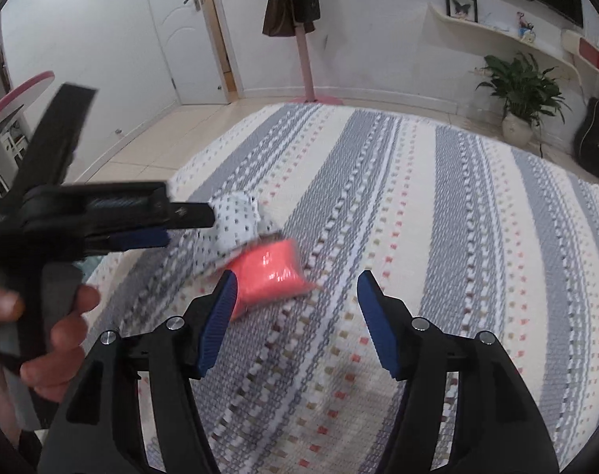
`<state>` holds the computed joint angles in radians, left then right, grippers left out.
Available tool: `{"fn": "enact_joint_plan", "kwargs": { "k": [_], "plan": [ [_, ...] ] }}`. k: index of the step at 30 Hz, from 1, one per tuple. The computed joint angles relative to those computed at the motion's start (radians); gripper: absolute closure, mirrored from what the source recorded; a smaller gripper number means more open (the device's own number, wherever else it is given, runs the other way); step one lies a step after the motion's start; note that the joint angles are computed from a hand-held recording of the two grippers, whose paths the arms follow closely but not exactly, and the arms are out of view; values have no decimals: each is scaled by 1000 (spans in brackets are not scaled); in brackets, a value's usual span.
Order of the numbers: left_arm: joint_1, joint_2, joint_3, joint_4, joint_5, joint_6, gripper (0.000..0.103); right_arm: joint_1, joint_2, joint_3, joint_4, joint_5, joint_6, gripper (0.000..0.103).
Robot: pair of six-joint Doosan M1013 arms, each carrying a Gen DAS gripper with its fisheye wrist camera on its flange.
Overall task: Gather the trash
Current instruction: 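Grasp the heart-print tissue pack with left tool while right tool grasps the pink bag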
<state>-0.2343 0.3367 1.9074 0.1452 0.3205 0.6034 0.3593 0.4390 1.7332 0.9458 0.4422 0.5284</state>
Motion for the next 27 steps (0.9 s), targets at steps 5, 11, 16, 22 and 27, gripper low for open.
{"fn": "enact_joint_plan", "kwargs": {
  "k": [5,11,16,22,27],
  "plan": [
    [-26,26,-38,128,36,-85,30,2,1,6,-22,21,-7,43],
    [-57,34,-54,291,99,-173,67,-12,-1,4,-8,97,25,43],
    [-47,2,-14,268,68,-151,78,-1,10,-16,-68,122,150,43],
    [-42,-66,57,370,74,-195,79,29,35,-45,-158,88,316,43],
    [-29,-113,108,460,54,-234,79,60,46,-59,-274,31,412,43]
  ]
}}
